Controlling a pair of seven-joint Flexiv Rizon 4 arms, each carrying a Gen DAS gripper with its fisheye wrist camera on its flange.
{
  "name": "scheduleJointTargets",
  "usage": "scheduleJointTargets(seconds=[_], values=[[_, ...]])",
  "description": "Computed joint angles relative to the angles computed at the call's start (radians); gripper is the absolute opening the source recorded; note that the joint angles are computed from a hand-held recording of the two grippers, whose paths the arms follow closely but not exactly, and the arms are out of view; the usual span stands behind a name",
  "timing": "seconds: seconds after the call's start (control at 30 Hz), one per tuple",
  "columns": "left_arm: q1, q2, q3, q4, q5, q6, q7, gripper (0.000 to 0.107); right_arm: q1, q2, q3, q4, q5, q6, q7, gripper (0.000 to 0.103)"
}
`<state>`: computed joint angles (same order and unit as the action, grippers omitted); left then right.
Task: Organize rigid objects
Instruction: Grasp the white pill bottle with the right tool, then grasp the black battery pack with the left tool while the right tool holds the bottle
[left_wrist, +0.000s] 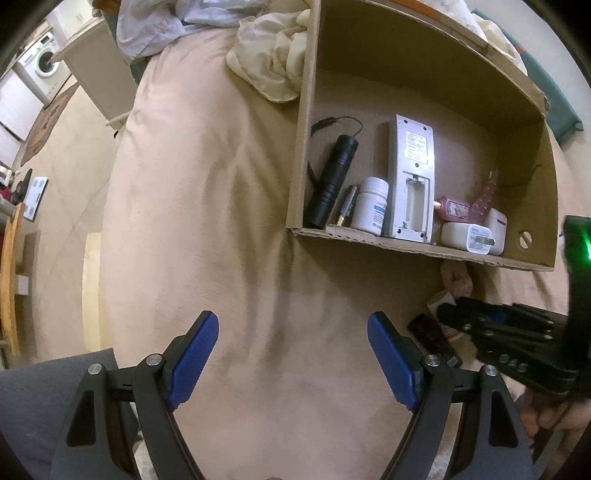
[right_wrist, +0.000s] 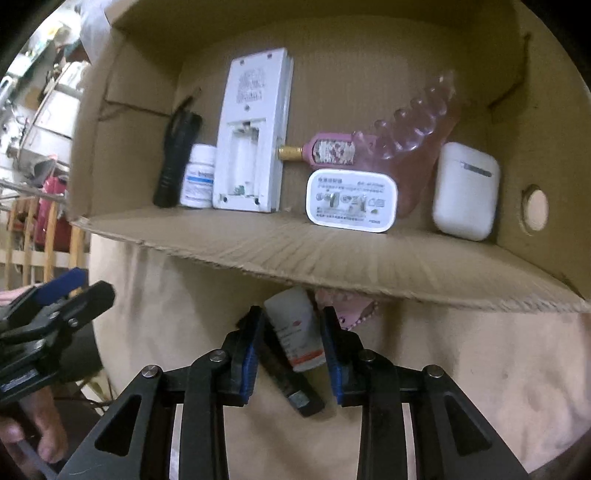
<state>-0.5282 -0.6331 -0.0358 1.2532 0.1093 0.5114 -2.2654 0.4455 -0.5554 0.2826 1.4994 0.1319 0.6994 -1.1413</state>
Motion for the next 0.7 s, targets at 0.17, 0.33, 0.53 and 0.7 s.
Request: scheduleJointTargets(seconds=[0.17,0.33,0.53,0.7], values=[[-0.006,-0.007,0.000,-0.014,0.005,-0.003,0.000,0.081,0.031,-0.030,-0.002,-0.021,-0.042,-0.064,-0.044,0.031],[-0.023,-0.012,0.009,-0.029,0.030,-0.020,-0.005,0.081,0.023,0.010,0.000,0.020,-0.035,0.018,-0.052,0.028],[-0.025,-0.014,0.014,-0.025,0.044,-0.045,-0.017,0.081,-0.035,0.089,0.027,0.085,0.060,0.110,-0.086,0.028],[-0.025,-0.027,0.004,-0.047,0.026,-0.066,-0.031,0.081,-0.081,0.182,0.033,0.164,0.147,0.224,-0.108,0.028]])
